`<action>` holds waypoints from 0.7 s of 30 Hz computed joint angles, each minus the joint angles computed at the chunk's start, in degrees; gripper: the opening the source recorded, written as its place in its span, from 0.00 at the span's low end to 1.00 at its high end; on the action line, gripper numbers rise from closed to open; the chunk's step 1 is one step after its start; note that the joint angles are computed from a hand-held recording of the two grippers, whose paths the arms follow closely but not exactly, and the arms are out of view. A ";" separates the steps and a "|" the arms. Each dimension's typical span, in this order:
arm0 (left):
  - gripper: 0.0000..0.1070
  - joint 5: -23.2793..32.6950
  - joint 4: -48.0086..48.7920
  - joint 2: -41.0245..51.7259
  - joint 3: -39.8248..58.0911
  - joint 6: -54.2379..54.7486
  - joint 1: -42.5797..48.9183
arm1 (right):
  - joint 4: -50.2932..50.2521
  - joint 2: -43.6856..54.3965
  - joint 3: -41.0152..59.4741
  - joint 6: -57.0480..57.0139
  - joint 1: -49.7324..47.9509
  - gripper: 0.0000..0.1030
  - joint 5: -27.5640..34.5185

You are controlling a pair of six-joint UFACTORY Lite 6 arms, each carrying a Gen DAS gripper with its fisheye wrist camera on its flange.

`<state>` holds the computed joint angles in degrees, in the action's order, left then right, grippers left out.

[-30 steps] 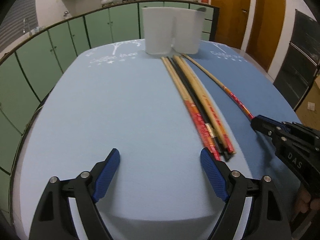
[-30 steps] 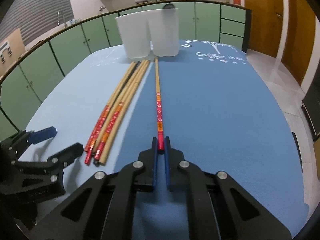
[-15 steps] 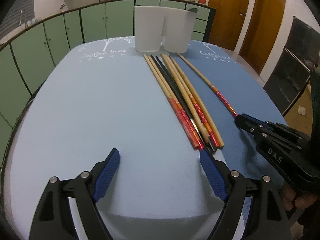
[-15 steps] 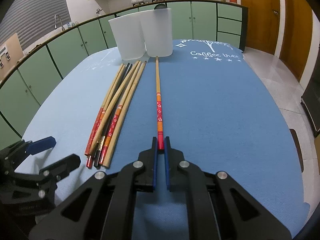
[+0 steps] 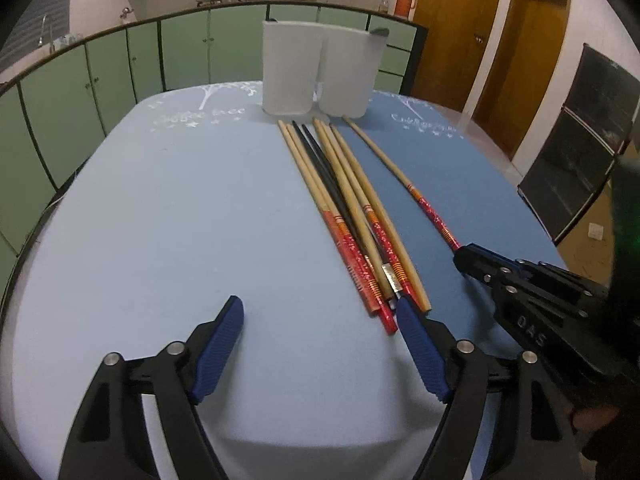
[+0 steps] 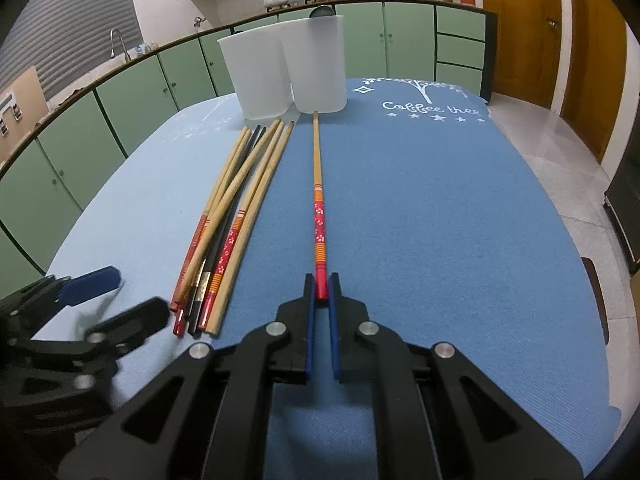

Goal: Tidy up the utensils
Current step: 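Grasp one red-tipped chopstick with the right gripper and pull it from the bundle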

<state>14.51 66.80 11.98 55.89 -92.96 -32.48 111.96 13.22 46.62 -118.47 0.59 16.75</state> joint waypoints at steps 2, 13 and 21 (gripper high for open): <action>0.73 1.33 -0.48 -0.49 -0.64 0.61 0.09 | 0.16 -0.04 -0.03 -0.16 0.05 0.05 -0.08; 0.72 2.73 -5.77 5.47 5.27 7.72 -1.66 | -0.55 0.10 0.23 0.59 0.13 0.05 -0.36; 0.71 0.86 -6.41 1.14 1.56 7.81 -0.21 | -1.08 0.34 0.38 1.37 -0.01 0.05 0.11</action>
<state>15.37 60.39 13.12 57.45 -85.15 -32.69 110.88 13.56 47.01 -117.10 0.58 16.86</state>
